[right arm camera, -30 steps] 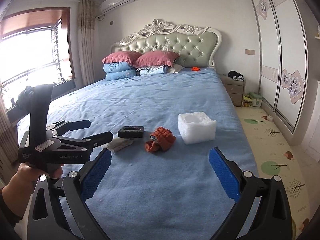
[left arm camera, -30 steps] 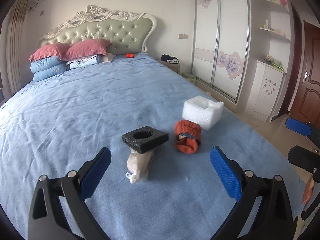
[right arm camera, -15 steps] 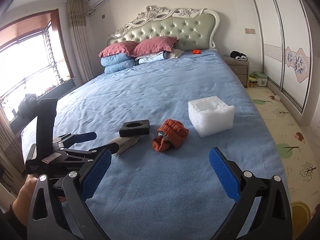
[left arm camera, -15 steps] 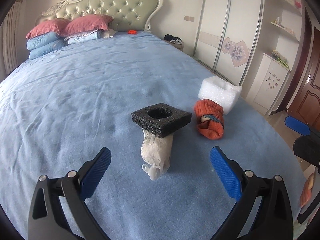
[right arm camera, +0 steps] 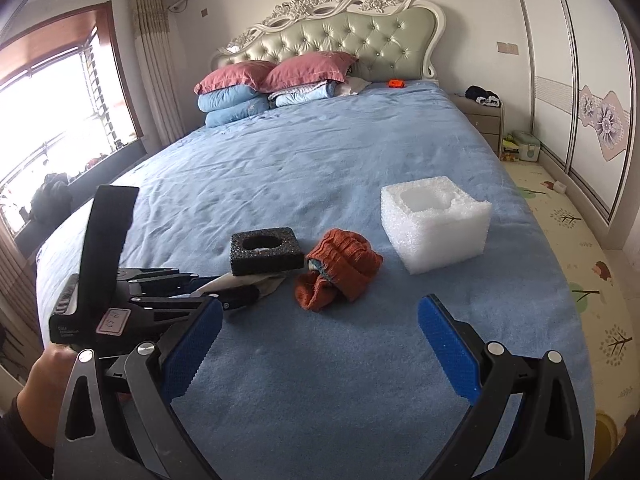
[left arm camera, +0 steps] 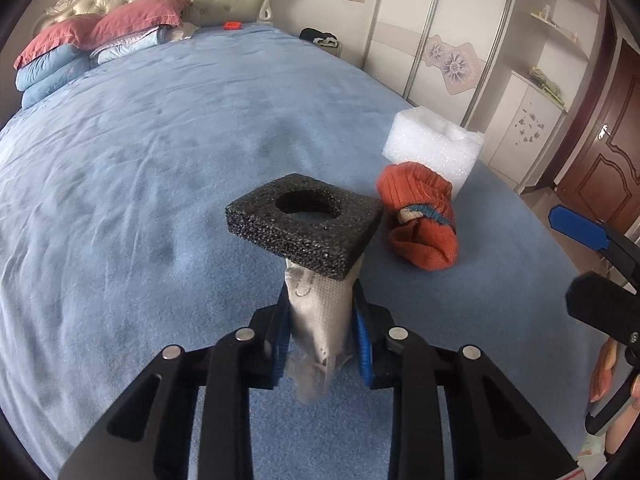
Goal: Collect trash
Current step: 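Grasp the white cloth under the black foam square with the left gripper, then grasp the orange knit sock with the right gripper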
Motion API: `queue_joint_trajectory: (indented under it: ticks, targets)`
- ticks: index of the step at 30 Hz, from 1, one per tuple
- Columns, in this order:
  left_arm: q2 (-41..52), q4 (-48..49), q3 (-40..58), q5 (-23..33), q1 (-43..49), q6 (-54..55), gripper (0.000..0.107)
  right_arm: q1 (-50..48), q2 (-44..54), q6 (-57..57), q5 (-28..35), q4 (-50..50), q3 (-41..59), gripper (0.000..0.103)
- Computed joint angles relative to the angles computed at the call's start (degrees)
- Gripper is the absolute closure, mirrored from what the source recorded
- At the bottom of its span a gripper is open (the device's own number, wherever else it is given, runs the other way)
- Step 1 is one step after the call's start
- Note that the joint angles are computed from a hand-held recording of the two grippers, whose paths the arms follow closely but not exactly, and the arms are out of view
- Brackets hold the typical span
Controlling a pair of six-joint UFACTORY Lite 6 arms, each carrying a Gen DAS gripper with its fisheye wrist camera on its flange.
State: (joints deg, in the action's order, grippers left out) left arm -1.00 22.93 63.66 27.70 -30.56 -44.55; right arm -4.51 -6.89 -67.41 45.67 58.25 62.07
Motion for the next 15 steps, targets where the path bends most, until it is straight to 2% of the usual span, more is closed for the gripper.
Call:
queue_joint_trajectory:
  ticks: [4,11,13,14,15]
  targets:
    - [-1.62,-2.02,-0.58,-0.16,0.04,4.0,0.084,3.09,4.73,4.53,-3.55,-3.39,3.13,0.008]
    - [-7.12,-5.0,-4.71,-0.37,-0.11,7.09,0.084,7.77,15.07,15.3,-7.01,-9.14,12.13,0.01]
    - [-8.76,-5.73,-5.95,-0.31,-0.04,7.96,0.084,8.74,18.72,20.9,-6.44,-12.54,15.78,0.02]
    - [-9.65,-5.96,-6.59,-0.28,-0.16,8.0,0.084,8.83,20.87,22.49,-4.72,-13.05,17.87,0.031]
    - [-10.6,-6.34,-7.29,-0.23,-0.23,8.2,0.084,8.72,23.1,23.05,-2.42,-12.53,19.95,0.038]
